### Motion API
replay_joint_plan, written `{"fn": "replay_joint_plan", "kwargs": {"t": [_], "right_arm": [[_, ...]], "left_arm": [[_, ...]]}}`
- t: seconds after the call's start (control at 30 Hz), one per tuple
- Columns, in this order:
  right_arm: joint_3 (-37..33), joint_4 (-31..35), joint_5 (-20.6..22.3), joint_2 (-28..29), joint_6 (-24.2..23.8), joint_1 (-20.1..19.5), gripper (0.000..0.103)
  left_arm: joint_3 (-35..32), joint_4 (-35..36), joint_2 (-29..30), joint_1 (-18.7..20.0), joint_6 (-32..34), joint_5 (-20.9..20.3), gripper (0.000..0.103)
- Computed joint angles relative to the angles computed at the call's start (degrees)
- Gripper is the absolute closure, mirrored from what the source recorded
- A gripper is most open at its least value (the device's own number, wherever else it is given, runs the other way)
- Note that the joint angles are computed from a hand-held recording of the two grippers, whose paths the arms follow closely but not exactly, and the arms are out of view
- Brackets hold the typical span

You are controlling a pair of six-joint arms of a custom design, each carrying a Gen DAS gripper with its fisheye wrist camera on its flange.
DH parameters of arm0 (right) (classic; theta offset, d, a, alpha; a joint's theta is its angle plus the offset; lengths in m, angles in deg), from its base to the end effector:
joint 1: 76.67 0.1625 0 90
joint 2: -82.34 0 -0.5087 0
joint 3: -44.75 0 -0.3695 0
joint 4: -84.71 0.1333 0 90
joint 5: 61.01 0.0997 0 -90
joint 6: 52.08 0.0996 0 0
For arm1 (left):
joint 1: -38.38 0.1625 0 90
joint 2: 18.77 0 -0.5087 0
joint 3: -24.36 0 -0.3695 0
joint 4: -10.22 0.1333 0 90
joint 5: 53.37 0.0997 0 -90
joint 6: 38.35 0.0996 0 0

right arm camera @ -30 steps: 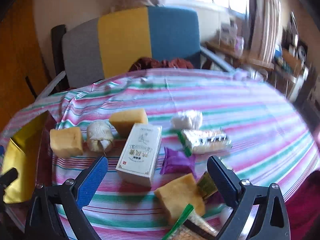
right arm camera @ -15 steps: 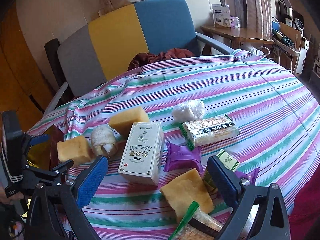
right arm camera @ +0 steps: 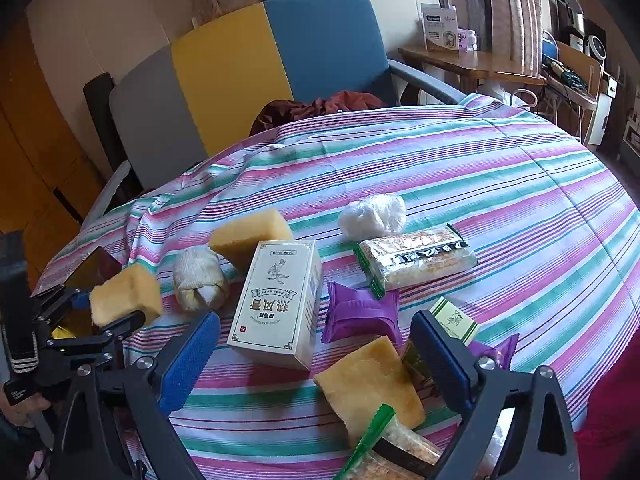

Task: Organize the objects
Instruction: 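Move both tools toward the items beside the gold tray, then grasp the yellow sponge with the left tool while the right tool grasps the white-wrapped roll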

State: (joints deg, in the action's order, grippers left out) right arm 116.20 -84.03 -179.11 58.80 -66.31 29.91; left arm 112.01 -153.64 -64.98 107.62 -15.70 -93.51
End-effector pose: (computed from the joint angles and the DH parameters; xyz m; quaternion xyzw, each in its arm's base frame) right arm 0.3238 -0.7849 0.0671 0.1862 -0.9187 0.2626 0.2287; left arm -0.0691 -0.7733 0.2844 0.2127 0.8526 -0.2464 0.4089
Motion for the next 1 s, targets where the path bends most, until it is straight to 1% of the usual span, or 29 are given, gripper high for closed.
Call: {"fn": "replay_joint_plan", "kwargs": {"t": [0.13, 0.27, 0.33, 0.4, 0.53, 0.6, 0.67, 0.73, 0.8, 0.87, 0.9, 0.93, 0.97, 1.0], "right_arm": [[-0.21, 0.27, -0.58, 0.32, -0.87, 0.18, 0.01], [-0.31, 0.39, -1.18, 0.69, -2.16, 0.47, 0.013], [0.08, 0.21, -0.5, 0.66, -3.25, 0.66, 0.017], [0.67, -0.25, 0.21, 0.81, -5.39, 1.09, 0.021], [-0.1, 3.68, 2.91, 1.57, -7.68, 2.02, 0.031], [-2.15, 5.33, 3.15, 2.9, -8.66, 2.71, 0.033], [-6.66, 9.38, 3.37, 5.12, -9.27, 3.39, 0.033], [-13.59, 15.18, 2.28, 8.63, -10.17, 4.05, 0.033], [-22.22, 21.08, -0.46, 13.22, -10.93, 4.58, 0.033], [-31.51, 28.37, -3.73, 17.91, -10.89, 4.62, 0.034], [-36.83, 32.8, -5.38, 20.59, -10.29, 4.51, 0.036], [-40.62, 36.93, -6.0, 22.32, -9.29, 4.23, 0.039], [-43.62, 41.26, -4.75, 23.46, -7.79, 3.76, 0.043], [-45.71, 44.51, -3.98, 24.31, -6.53, 3.42, 0.046]], "left_arm": [[6.41, -6.36, -3.87, -1.89, -3.57, -1.27, 0.044], [13.06, -11.85, -7.83, -3.2, -9.11, -1.77, 0.044], [16.7, -15.0, -9.75, -3.85, -11.1, -1.09, 0.044], [20.07, -17.72, -11.84, -4.22, -12.68, -0.45, 0.044], [25.42, -20.76, -15.94, -4.31, -15.67, 0.56, 0.044], [27.37, -21.93, -17.38, -4.07, -16.83, 1.82, 0.044], [29.19, -22.61, -18.83, -3.7, -18.4, 2.78, 0.044], [31.01, -23.18, -20.41, -3.36, -20.37, 3.55, 0.044], [32.37, -23.6, -21.77, -3.02, -21.78, 4.66, 0.044], [33.0, -22.98, -23.09, -2.45, -23.71, 5.52, 0.044], [33.17, -22.53, -23.63, -2.15, -24.65, 5.46, 0.044], [33.03, -21.64, -24.4, -1.62, -25.88, 5.08, 0.044], [32.7, -20.75, -24.97, -1.12, -27.04, 4.91, 0.044], [32.11, -19.52, -25.58, -0.47, -28.49, 5.03, 0.043]]}}
